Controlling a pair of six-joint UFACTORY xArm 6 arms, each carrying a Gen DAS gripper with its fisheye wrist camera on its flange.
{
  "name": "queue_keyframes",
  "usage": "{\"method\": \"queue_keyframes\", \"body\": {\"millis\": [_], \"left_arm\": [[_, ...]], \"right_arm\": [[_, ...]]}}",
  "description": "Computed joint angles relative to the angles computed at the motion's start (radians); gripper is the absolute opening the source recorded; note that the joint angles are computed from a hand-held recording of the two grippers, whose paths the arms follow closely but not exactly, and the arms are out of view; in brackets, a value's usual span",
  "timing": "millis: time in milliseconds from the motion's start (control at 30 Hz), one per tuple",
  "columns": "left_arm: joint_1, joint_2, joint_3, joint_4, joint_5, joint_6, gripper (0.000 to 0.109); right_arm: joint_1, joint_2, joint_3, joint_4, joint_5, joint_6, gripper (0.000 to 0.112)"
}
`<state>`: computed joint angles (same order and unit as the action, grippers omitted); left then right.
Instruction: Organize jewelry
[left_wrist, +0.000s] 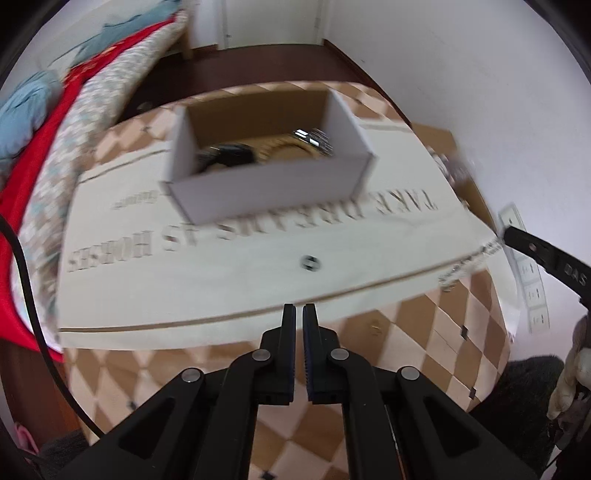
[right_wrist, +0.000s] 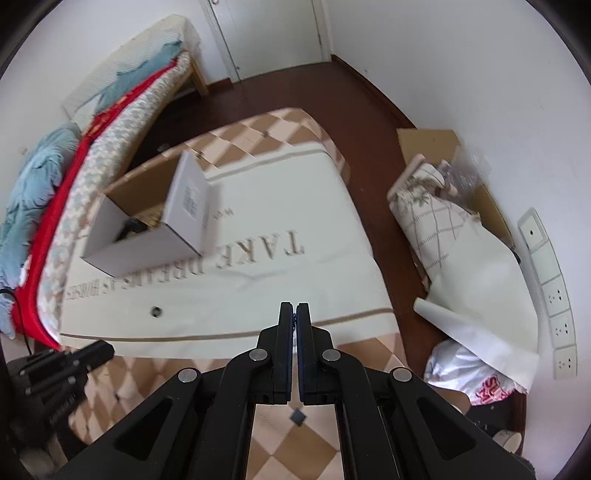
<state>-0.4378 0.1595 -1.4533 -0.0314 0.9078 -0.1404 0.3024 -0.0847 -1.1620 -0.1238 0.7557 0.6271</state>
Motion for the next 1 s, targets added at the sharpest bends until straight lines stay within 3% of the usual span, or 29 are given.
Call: {"method": "queue_keyframes", "body": {"millis": [167,200,267,467,500,700,733,767,800,1000], "left_arm": [[0.038,0.022,-0.015,-0.232,0.044,0.096,0.008],[0.038,0.033,-0.019,-0.27,0.057,0.11,0.012],[0.02,0.047,-0.006,-0.306,0.062,0.111,0.036],[-0.075,0.113,-0.001,-0.202,0.024,0.063,0.04],[-0.091,0.107,0.015,-0.167,-0.014,0.049,0.041],[-0.131,0.123,-0.001,-0.066,-0.045,0.017,0.039],[-0.137,0.12,0.003,-0.045,-0.053,0.014,0.032],[-0.141,0.119,0.004,-0.023,-0.057,0.009,0.009],[-0.143,0.12,0.002,-0.014,-0.051,0.01,0.005],[-0.154,0.107,0.018,-0.013,-0.065,0.013,0.004]], "right_arm": [[0.009,0.011,-0.03,0.005,-0.006,-0.008,0.002],[0.009,0.015,-0.032,0.008,-0.007,-0.008,0.002],[0.008,0.019,-0.029,0.016,-0.011,-0.004,0.001],[0.001,0.018,0.002,0.045,-0.022,0.003,0.002],[0.0,0.016,0.004,0.045,-0.021,0.004,0.002],[-0.008,0.013,0.009,0.049,-0.02,0.002,0.001],[-0.007,0.012,0.009,0.045,-0.022,0.005,0.002],[-0.009,0.011,0.009,0.043,-0.023,0.005,0.002],[-0.011,0.012,0.007,0.044,-0.024,0.005,0.002],[-0.011,0.018,-0.008,0.05,-0.032,0.002,0.001]]}}
